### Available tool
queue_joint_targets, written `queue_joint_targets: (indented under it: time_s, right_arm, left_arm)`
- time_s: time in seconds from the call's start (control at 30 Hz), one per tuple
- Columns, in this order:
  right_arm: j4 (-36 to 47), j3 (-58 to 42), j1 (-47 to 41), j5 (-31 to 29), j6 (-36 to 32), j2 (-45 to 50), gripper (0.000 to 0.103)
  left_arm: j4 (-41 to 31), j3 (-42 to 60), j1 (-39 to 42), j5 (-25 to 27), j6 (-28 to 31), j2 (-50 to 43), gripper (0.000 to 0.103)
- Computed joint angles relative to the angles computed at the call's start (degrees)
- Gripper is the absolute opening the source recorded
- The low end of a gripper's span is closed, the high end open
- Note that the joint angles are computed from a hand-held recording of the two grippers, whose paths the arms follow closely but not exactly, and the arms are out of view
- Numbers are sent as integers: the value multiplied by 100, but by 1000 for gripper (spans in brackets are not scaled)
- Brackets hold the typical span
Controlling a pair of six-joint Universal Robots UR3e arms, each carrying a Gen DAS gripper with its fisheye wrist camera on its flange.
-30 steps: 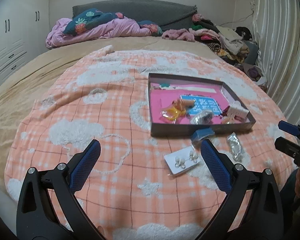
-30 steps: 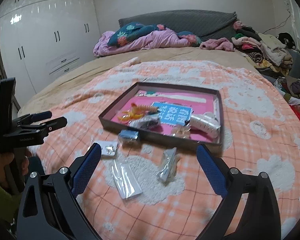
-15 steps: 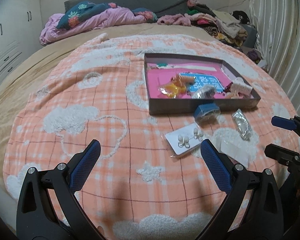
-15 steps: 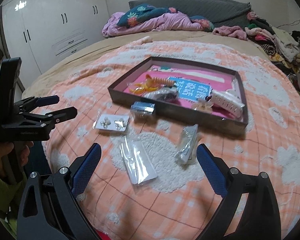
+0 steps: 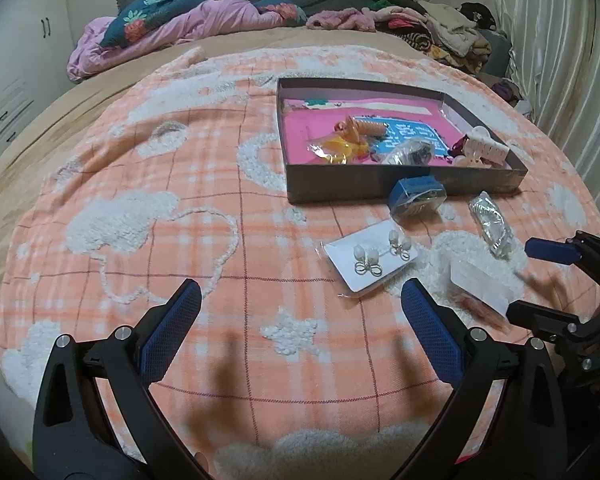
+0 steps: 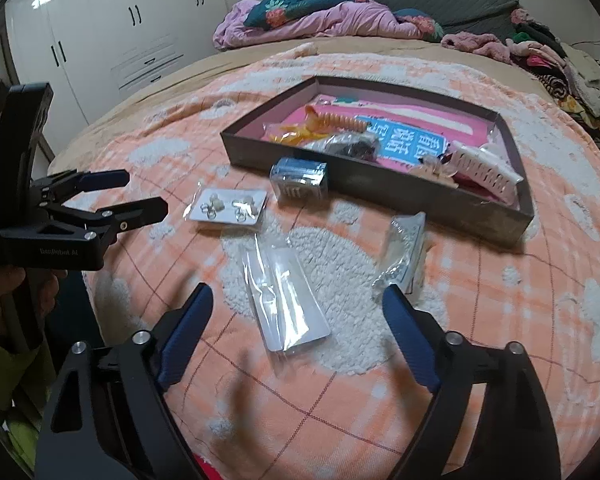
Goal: Organize jewelry
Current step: 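Move the left tool to the white earring card while the right tool approaches the clear plastic sleeve, then grasp the white earring card with the left tool while the right tool grasps the clear sleeve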
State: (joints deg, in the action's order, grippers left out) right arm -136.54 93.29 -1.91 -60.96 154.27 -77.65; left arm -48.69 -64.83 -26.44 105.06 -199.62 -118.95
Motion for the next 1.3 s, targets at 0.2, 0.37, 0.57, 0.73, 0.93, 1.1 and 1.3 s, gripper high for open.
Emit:
queue_joint_targets:
  time_s: [0.2, 0.37, 0.57, 0.73, 0.93, 1.1, 1.3]
  right_arm:
    - [-54, 11, 94, -106, -115, 164, 81]
    - [-66, -21, 152, -133, -203, 293, 77]
    - [-86, -90, 243, -135, -247, 442, 71]
    - [-187, -218, 293, -169, -197, 622, 69]
    - [-227, -340, 271, -138, -159, 807, 55]
    - [-70, -264, 143, 10, -366, 670, 41]
    - [116, -189, -61, 137, -366, 467, 41]
  left_arm:
    - [-84, 106, 101, -195, 58, -176, 93]
    - [-44, 91, 168, -318, 98, -229, 94]
    - [-18, 182, 250, -532, 185, -339, 94]
    - [-74, 448, 258, -566, 311, -571, 94]
    - [-135, 755, 276, -676, 436, -850, 94]
    - [-142, 1117, 237, -808, 729, -1147, 93]
    - [-231, 1722, 236, -989, 886, -1555, 83]
